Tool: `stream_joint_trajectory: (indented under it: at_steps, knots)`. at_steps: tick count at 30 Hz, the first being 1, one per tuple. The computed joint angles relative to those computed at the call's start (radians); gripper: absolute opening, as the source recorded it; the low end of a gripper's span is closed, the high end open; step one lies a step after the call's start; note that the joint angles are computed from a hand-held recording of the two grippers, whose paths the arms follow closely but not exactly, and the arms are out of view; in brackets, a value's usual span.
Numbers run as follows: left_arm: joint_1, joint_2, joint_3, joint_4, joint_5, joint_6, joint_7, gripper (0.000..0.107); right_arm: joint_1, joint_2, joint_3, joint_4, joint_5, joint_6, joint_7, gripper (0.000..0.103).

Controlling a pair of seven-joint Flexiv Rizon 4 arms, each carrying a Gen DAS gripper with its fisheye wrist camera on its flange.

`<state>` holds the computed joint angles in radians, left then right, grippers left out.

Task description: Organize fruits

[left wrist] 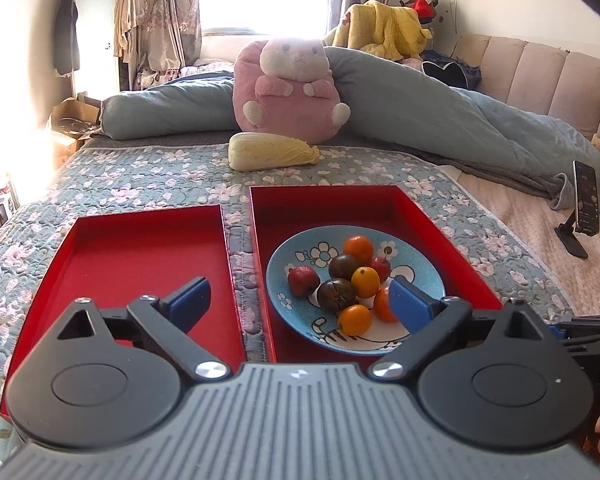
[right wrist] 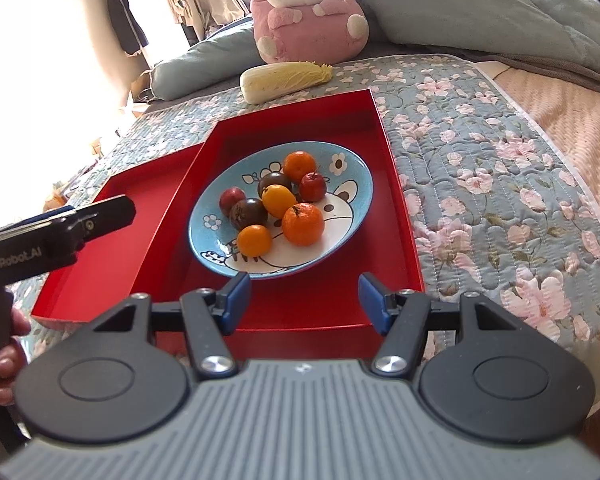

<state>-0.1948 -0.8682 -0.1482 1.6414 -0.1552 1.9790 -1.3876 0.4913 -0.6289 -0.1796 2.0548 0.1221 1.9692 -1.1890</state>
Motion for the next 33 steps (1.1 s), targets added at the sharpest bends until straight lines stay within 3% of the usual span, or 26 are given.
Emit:
stream_joint_trajectory:
  at_steps: [5,8,15,21,25,33]
  knots:
    - [-0.059,0.03,0.073,0.026,-0.055,-0.038,0.017,0.1,0.005,0.012,0.005,0.01,-0.012,-0.006,-0.013,0.062]
    - [-0.02,0.041,0.029,0.049,-0.023,-0.018,0.014,0.1,0.018,0.023,-0.001,0.021,-0.008,-0.007,-0.021,0.062]
    - [-0.02,0.041,0.024,0.075,0.014,0.075,0.025,0.103,0.058,0.048,-0.029,0.042,0.002,-0.023,-0.038,0.062]
    - [-0.003,0.054,-0.002,0.089,-0.003,0.055,-0.003,0.103,0.111,0.071,-0.071,0.061,0.019,-0.027,-0.065,0.062]
    - [-0.089,0.057,0.092,0.087,-0.079,0.04,0.012,0.103,0.158,0.084,-0.11,0.078,0.026,-0.049,-0.084,0.062]
    - [-0.102,0.064,0.103,0.099,-0.087,0.034,0.052,0.103,0.225,0.098,-0.162,0.1,0.028,-0.074,-0.094,0.062]
